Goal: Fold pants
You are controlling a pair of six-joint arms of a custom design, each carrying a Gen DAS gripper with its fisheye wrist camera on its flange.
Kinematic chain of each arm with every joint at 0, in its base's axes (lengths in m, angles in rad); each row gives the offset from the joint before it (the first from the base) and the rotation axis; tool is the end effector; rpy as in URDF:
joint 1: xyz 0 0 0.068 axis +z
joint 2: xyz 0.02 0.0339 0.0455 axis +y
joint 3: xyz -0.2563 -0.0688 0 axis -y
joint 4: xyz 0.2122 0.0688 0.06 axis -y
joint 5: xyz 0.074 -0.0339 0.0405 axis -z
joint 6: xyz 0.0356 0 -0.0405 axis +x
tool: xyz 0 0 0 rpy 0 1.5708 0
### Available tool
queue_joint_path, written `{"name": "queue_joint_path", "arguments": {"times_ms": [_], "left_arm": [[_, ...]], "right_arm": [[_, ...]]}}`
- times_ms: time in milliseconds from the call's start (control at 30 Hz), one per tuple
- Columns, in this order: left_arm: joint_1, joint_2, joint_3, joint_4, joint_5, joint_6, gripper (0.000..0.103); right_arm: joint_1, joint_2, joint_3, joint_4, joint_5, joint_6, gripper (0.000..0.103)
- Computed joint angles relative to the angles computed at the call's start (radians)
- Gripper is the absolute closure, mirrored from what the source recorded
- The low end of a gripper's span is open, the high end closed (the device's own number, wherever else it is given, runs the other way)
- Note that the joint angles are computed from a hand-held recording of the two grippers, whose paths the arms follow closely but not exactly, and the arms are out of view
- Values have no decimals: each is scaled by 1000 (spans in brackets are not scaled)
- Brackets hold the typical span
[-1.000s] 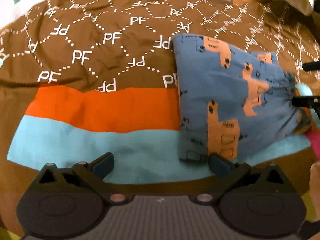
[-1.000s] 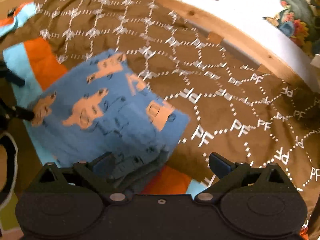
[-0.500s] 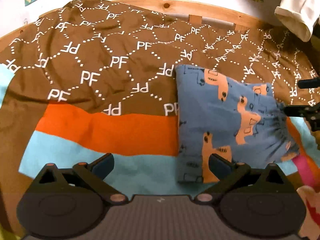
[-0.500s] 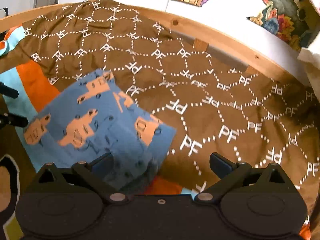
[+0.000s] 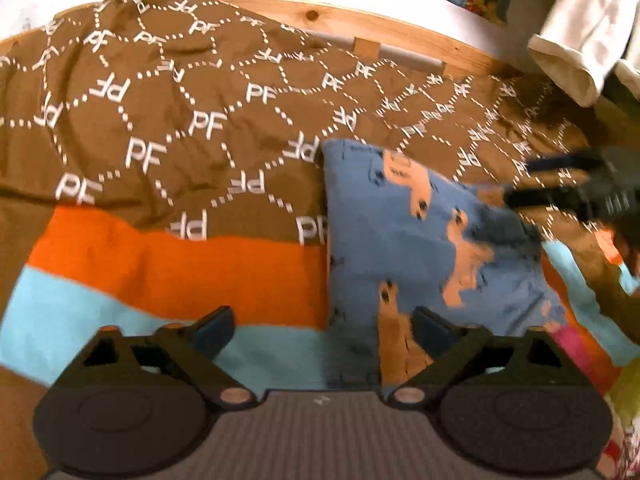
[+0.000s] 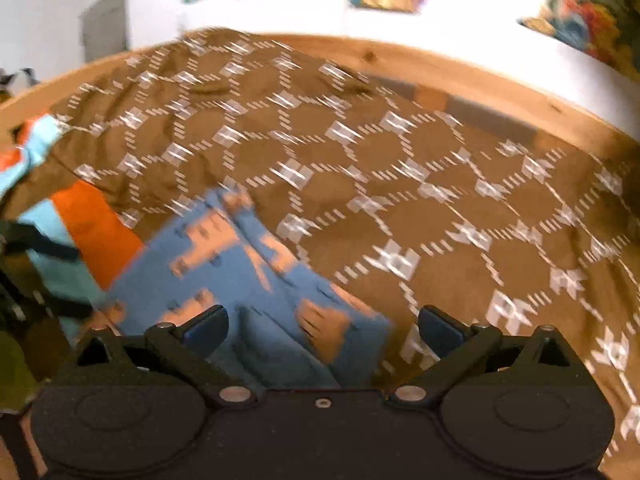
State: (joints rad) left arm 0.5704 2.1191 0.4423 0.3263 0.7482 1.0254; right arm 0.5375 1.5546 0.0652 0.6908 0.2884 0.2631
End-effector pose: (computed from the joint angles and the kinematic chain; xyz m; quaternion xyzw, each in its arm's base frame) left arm 0.1921 0.0945 0.0172 0.2478 0.8923 -0.1804 0.3315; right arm 0.1498 0.0775 0.0857 -0.0718 0.9156 0.0226 0.3951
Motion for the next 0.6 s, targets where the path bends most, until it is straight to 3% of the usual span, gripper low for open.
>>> {"name": "queue_joint_path", "arguments": {"times_ms": [133, 233, 267, 400, 433, 600], "left_arm": [[25, 19, 13, -61, 8, 69, 30], [16, 29, 52, -155, 15, 94, 57], [3, 35, 68, -191, 1, 98, 71], [-7, 20, 29, -142, -27, 86, 86], [-4, 11, 21, -142, -29, 93, 88], [28, -28, 22, -224, -65, 115, 100]], "right_arm": [[-7, 88, 98, 23, -92, -46, 19], [-43, 194, 215, -20, -201, -85, 27], [-49, 222, 247, -32, -222, -94, 35], [-64, 303, 347, -102, -241, -113, 84], [-61, 318, 366, -113, -220, -114, 91], [-63, 336, 382, -107, -191, -127, 97]]}}
